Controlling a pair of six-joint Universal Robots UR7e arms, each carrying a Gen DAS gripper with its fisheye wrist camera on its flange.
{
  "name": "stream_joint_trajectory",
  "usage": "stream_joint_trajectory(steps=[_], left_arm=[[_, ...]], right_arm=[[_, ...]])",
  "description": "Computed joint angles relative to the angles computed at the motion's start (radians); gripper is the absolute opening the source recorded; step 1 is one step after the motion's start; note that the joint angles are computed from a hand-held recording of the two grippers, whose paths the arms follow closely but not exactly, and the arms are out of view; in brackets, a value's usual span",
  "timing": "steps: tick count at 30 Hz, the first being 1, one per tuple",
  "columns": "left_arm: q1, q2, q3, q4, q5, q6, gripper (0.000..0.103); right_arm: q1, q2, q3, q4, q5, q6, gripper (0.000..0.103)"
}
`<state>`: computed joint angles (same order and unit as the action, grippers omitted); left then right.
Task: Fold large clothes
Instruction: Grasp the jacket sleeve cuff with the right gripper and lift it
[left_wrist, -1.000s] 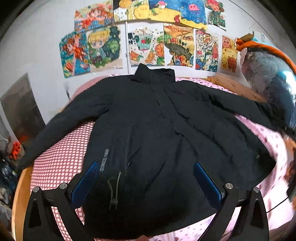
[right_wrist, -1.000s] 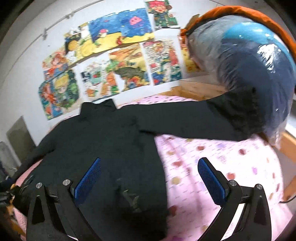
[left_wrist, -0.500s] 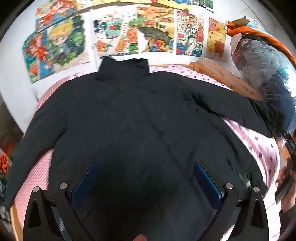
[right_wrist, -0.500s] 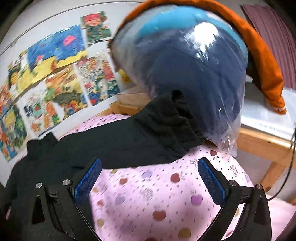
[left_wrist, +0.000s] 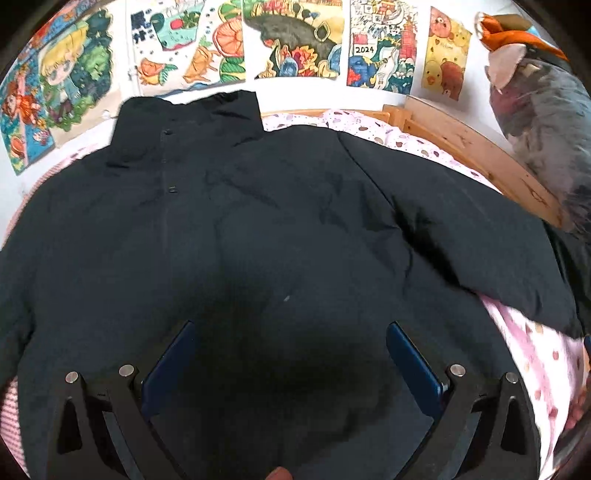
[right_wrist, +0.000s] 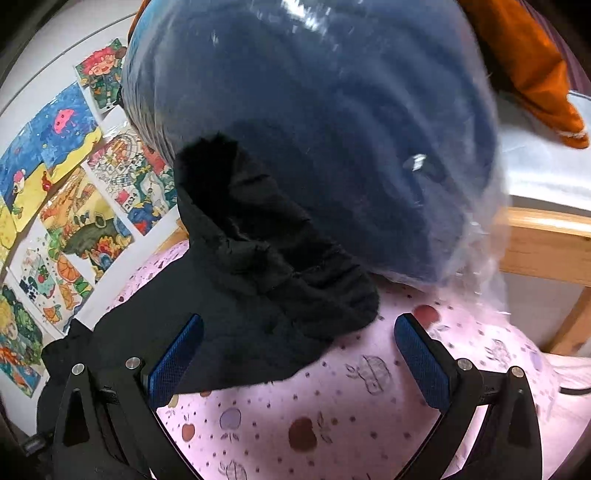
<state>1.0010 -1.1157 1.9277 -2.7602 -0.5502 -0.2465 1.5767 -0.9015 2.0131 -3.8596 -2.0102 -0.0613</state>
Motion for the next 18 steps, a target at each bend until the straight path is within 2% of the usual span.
stream_joint_trajectory(steps=[3, 5, 7, 11, 14, 18], left_arm=[[0.024, 0.043, -0.046, -0.036, -0.042, 0.023, 0.103], [0.040, 0.083, -0.083, -0.058, -0.055, 0.048, 0.103], [0.056, 0.123, -0.125, -0.054, -0.057, 0.064, 0.103], [0.089, 0.202, -0.224, -0.030, -0.066, 0.091, 0.103], [0.110, 0.247, -0.288, -0.042, -0.085, 0.119, 0.103], [0.143, 0.291, -0.362, -0.035, -0.117, 0.129, 0.103]], right_arm=[[-0.019, 0.012, -0.001, -0.020, 0.074, 0.007, 0.079], [-0.023, 0.026, -0.013, -0.018, 0.093, 0.020, 0.060], [-0.030, 0.028, -0.019, 0.004, 0.102, 0.032, 0.052], [-0.048, 0.031, -0.015, 0.018, 0.118, 0.042, 0.027], [-0.059, 0.030, 0.003, -0.004, 0.173, 0.013, 0.017], [-0.041, 0.033, 0.022, -0.048, 0.218, -0.088, 0.013]])
